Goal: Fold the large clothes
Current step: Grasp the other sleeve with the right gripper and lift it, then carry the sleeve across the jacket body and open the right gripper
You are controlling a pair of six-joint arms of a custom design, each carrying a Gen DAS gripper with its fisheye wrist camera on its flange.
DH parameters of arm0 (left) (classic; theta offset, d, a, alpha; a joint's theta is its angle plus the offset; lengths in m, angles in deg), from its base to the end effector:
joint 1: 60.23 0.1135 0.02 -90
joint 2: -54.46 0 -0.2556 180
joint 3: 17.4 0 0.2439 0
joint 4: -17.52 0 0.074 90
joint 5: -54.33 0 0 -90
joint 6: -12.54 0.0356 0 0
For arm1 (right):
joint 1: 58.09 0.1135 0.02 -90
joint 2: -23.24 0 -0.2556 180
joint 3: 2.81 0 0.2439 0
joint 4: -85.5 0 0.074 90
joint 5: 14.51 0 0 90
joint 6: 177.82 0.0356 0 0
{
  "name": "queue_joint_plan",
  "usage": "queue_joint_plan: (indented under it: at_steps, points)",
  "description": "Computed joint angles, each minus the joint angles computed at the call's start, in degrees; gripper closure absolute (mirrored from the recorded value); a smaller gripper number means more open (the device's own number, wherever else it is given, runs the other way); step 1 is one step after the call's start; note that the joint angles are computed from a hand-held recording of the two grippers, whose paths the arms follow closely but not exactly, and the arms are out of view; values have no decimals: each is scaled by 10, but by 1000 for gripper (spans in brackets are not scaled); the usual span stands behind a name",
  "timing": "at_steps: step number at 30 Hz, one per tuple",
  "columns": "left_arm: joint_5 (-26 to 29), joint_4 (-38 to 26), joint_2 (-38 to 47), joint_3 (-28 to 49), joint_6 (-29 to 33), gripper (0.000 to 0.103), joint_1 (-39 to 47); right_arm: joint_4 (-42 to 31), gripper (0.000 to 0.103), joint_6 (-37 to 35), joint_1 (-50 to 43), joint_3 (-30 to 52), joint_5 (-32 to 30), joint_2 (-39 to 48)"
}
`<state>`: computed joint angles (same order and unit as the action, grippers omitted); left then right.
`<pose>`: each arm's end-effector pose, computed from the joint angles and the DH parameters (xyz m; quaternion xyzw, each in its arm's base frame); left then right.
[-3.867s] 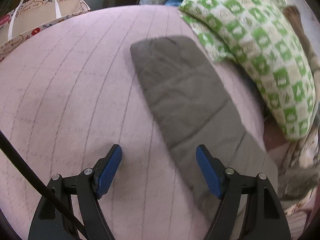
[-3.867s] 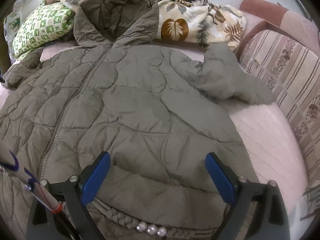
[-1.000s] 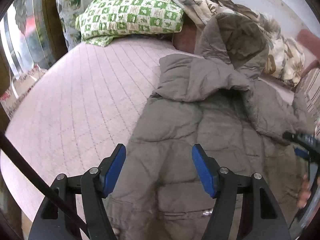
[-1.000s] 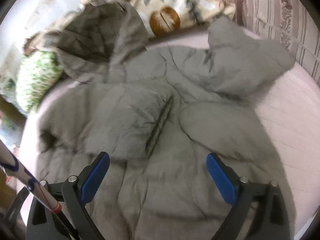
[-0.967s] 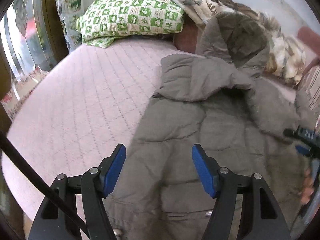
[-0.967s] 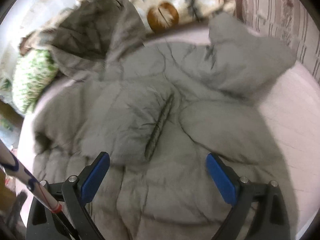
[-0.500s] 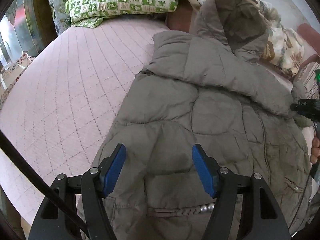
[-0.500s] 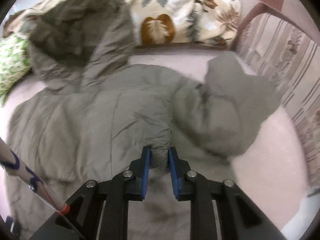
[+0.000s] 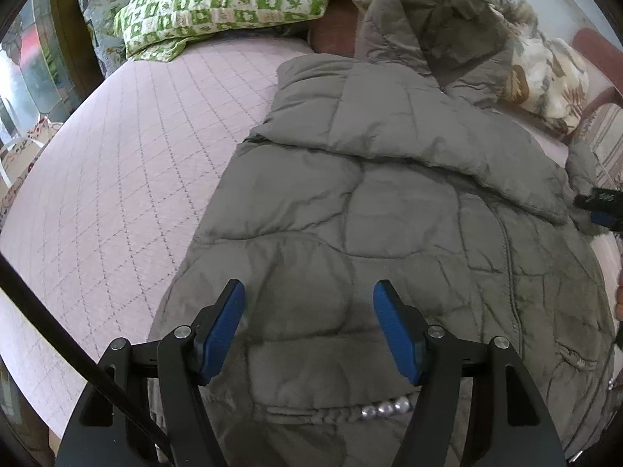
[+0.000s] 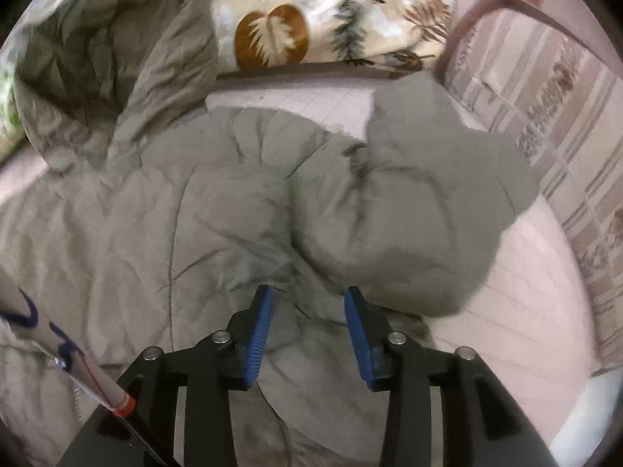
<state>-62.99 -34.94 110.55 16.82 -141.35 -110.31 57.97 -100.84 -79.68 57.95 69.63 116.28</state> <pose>0.0974 -0.0910 0.1331 -0.1477 0.9518 0.0164 0.2684 0.2754 -0.1051 0.1439 0.0588 0.9625 -0.0302 0.2630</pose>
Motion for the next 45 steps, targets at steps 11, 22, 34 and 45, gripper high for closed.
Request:
queue_joint_plan:
  at_steps: [11,22,34,45]
  points:
    - [-18,24,84,24,-37,36,-66,-102,39,-54,-241,168,-111,98]
    - [-25,91,200,51,-19,33,-47,-264,38,63,-348,498,-284,412]
    - [-60,129,273,60,-30,18,-41,-263,45,169,-321,722,-344,569]
    - [-71,139,292,64,-27,14,-37,-349,93,164,-284,894,-275,617]
